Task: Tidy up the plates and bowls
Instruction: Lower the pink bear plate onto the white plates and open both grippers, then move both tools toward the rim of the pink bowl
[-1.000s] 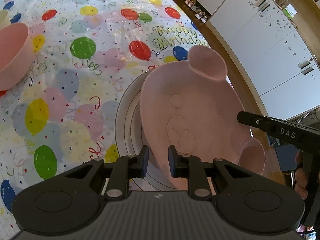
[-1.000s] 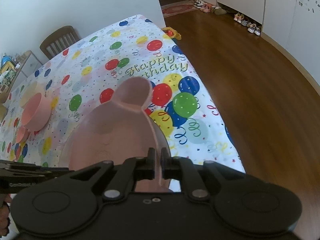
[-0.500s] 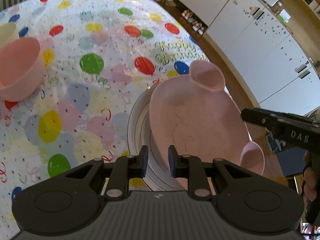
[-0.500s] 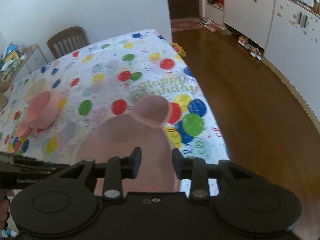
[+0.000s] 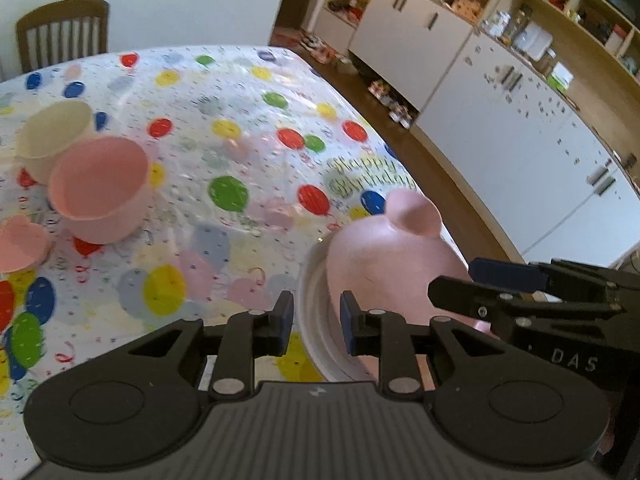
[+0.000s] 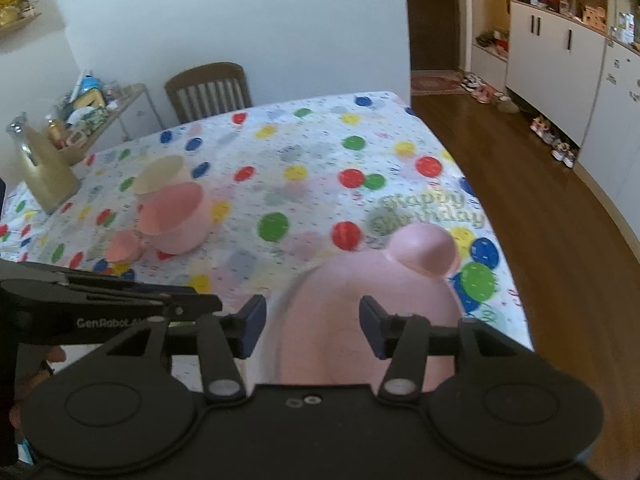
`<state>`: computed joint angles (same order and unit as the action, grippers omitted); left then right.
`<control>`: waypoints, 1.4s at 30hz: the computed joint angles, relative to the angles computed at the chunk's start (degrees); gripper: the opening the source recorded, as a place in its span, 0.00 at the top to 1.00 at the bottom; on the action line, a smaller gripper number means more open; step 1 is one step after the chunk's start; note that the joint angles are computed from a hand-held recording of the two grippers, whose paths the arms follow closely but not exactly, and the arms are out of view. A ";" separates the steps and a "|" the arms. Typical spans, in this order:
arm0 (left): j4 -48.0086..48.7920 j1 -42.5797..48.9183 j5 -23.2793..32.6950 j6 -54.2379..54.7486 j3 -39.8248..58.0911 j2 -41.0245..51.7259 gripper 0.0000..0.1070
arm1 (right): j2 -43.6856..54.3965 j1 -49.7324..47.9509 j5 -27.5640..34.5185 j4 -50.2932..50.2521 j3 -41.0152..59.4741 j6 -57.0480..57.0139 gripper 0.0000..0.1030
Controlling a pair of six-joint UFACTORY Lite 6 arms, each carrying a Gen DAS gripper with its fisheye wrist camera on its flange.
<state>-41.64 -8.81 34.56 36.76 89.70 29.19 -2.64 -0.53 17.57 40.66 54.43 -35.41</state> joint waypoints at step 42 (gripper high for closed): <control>29.95 15.82 -14.13 -34.84 11.10 7.41 0.25 | 50.83 18.47 7.40 -32.62 66.64 29.07 0.00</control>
